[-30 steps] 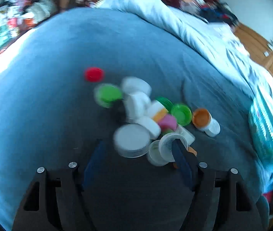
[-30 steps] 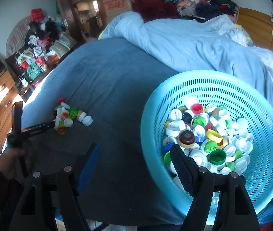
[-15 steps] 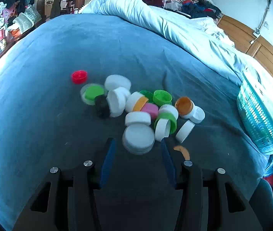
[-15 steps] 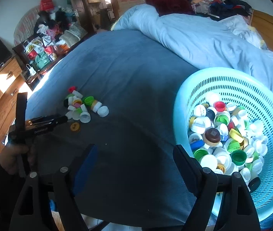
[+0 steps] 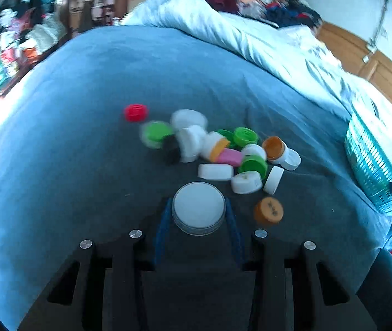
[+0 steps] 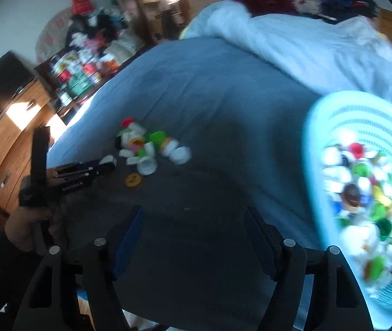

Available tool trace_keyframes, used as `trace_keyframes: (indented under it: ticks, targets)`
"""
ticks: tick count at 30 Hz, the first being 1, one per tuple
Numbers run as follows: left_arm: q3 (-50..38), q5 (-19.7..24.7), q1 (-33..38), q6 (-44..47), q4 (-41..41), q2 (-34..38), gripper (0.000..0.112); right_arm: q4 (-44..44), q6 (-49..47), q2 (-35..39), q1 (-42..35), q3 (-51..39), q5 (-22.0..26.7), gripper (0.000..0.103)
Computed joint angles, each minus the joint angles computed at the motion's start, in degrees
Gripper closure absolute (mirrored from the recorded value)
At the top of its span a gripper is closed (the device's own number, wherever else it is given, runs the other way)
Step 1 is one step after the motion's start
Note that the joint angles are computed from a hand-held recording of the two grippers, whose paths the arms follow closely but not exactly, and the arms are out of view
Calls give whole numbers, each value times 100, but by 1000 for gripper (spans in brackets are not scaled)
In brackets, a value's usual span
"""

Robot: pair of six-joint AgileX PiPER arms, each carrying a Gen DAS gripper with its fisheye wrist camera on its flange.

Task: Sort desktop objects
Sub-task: 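Grasp a white cap with the left tool while the right tool grasps an orange cap, then carry both caps over the blue basket and open both tools to release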

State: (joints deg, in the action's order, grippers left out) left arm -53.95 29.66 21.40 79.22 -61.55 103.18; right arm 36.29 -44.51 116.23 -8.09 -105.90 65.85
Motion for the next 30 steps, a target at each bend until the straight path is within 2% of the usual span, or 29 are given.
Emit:
trace_keyframes:
  ticks: [2, 4, 7, 11, 14, 16, 17, 21, 26, 30]
  targets:
    - [142, 74, 273, 103, -78, -200, 78, 127, -104, 224, 365, -28, -27, 41]
    - [120, 230, 540, 121, -95, -245, 78, 100, -110, 483, 757, -160, -166, 45]
    - [50, 418, 863, 62, -26, -254, 78, -81, 140, 994, 1249, -692, -303, 46]
    - [-72, 557, 1018, -12, 63, -198, 78, -726, 516, 1389, 1771, -1082, -754, 47]
    - [-40, 607, 1040, 31, 59, -221, 78, -872, 693, 1516, 1816, -1093, -960, 61]
    - [11, 622, 1025, 61, 49, -293, 78, -808, 766, 1489, 1722, -1114, -835, 71]
    - [46, 631, 1016, 42, 52, -350, 78, -707, 778, 1433, 1649, -1078, -770, 71]
    - [258, 547, 804, -174, 78, -805, 78, -430, 488, 522, 1369, -229, -1102, 71]
    - [596, 189, 72, -772, 280, -1849, 78, -394, 272, -465, 974, 169, -1174, 71]
    - [732, 22, -483, -1320, 482, -2553, 78, 84, -284, -1283, 395, 586, -1329, 71]
